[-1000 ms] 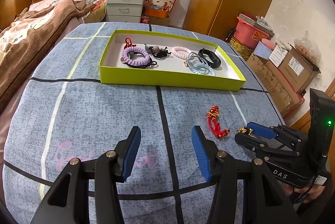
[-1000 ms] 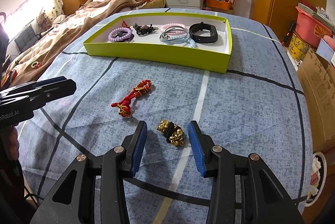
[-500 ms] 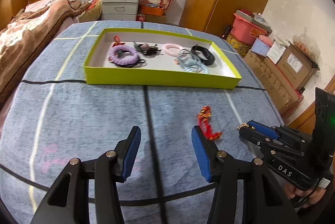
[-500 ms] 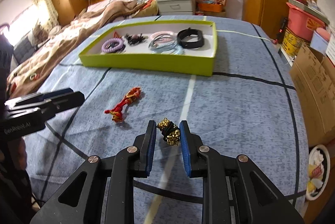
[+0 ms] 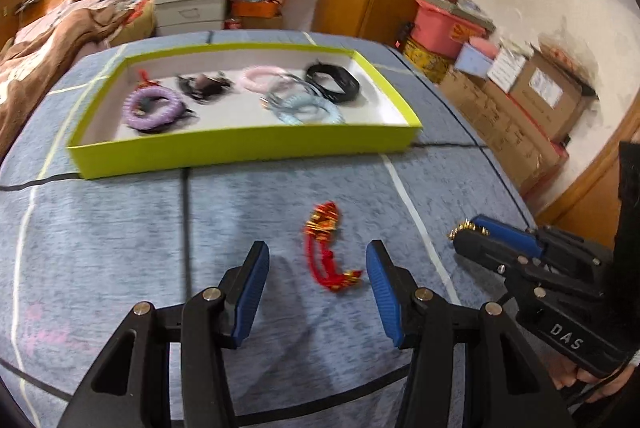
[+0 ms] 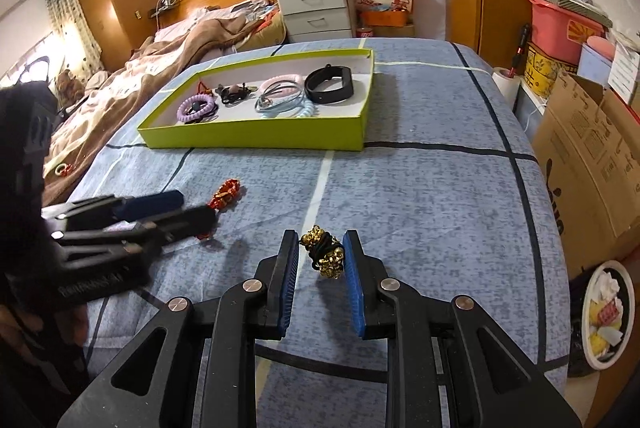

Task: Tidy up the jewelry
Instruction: 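Grasp the gold bead charm with the right tool while the left grasps the red knot ornament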

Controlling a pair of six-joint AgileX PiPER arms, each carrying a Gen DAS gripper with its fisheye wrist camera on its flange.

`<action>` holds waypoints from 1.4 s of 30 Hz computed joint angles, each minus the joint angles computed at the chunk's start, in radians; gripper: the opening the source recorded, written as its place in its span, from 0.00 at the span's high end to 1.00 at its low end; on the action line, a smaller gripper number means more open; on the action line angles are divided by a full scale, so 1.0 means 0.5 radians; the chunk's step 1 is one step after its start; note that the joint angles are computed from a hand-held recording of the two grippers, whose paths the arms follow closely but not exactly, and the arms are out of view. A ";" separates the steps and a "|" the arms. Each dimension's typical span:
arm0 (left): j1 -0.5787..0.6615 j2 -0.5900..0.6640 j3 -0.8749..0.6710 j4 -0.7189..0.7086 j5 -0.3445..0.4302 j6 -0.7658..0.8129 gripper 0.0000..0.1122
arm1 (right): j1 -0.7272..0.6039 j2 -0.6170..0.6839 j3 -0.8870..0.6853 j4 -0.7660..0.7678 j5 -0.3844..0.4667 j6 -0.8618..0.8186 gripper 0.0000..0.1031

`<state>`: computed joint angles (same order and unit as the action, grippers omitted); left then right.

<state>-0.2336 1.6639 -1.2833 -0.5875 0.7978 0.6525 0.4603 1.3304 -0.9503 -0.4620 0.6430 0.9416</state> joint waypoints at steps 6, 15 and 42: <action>-0.129 -0.015 0.042 0.223 -0.172 -0.184 0.53 | -0.042 -0.048 0.040 0.045 -0.050 -0.026 0.77; -0.234 -0.040 0.092 0.496 -0.337 -0.384 0.60 | -0.024 -0.042 0.031 0.021 -0.055 -0.019 0.77; -0.019 -0.094 0.099 0.164 -0.243 -0.117 0.86 | 0.037 0.001 -0.017 -0.078 -0.009 0.142 0.77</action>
